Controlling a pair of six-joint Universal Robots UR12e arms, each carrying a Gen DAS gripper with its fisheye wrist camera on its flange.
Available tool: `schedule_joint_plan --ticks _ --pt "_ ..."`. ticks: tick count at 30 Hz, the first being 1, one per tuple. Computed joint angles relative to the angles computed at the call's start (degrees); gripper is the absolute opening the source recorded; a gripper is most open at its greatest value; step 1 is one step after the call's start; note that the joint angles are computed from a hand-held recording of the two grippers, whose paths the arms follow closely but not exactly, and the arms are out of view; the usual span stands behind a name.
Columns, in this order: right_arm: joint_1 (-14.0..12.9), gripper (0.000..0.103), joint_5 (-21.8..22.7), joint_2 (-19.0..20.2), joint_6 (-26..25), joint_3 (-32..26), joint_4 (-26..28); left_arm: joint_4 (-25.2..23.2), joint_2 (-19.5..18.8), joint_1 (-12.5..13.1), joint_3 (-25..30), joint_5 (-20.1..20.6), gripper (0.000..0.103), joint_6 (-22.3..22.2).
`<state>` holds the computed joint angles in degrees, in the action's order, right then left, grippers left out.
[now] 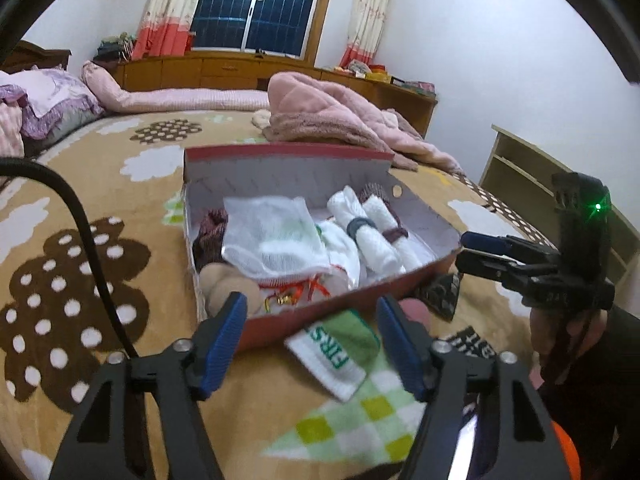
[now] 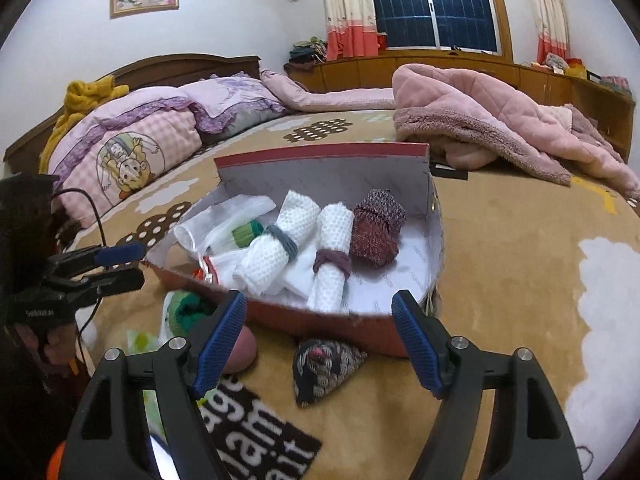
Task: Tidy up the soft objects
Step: 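Move both open tools back from the shoebox to the items on the bed, then grasp the white FIRST sock with the left tool while the right grasps the patterned pouch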
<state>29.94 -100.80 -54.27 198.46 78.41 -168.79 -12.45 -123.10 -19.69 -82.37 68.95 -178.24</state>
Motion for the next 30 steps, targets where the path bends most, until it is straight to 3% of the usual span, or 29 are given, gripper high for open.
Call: schedule_joint_plan --ticks 3,7,8,11,13,15,16,18,19,23,30 --pt "0.10 0.077 1.08 -0.43 0.05 0.88 0.10 -1.27 0.18 0.01 -0.07 -1.30 0.058 1.67" --pt "0.06 0.077 3.04 -0.52 -0.03 1.32 1.70 -3.35 0.07 -0.38 0.26 -2.65 0.058 4.61" --pt "0.13 0.077 3.10 -0.43 -0.35 1.19 3.09 -3.95 -0.05 -0.67 0.39 -1.86 0.058 5.11" --pt "0.32 0.077 3.11 -0.01 -1.21 0.66 6.88 -5.21 -1.30 -2.49 1.59 6.84 0.059 4.69" --pt "0.49 0.077 2.44 0.38 -1.88 0.11 8.48 -5.83 -1.91 -2.53 2.05 6.22 0.059 2.81" --pt "0.84 0.077 0.64 0.87 -2.69 -0.54 9.21 -5.81 -2.27 -2.55 2.36 5.30 0.043 2.11" --pt "0.95 0.075 0.19 1.09 -2.94 -0.83 9.23 -5.05 -2.35 -2.78 2.28 6.11 0.041 2.87" --pt "0.94 0.044 0.51 1.34 -2.92 -1.23 9.14 -3.84 -2.55 -3.27 2.07 7.69 0.031 5.33" --pt "0.99 0.037 0.27 1.48 -2.90 -1.43 9.24 -3.18 -2.67 -3.46 1.90 8.19 0.031 6.01" --pt "1.41 0.037 -1.50 2.38 -5.25 -2.63 10.21 0.34 -3.18 -3.95 0.98 9.84 0.030 7.81" --pt "2.97 0.038 -7.90 3.97 -8.71 -4.91 11.93 0.53 -3.55 -3.86 1.36 9.32 0.030 8.03"
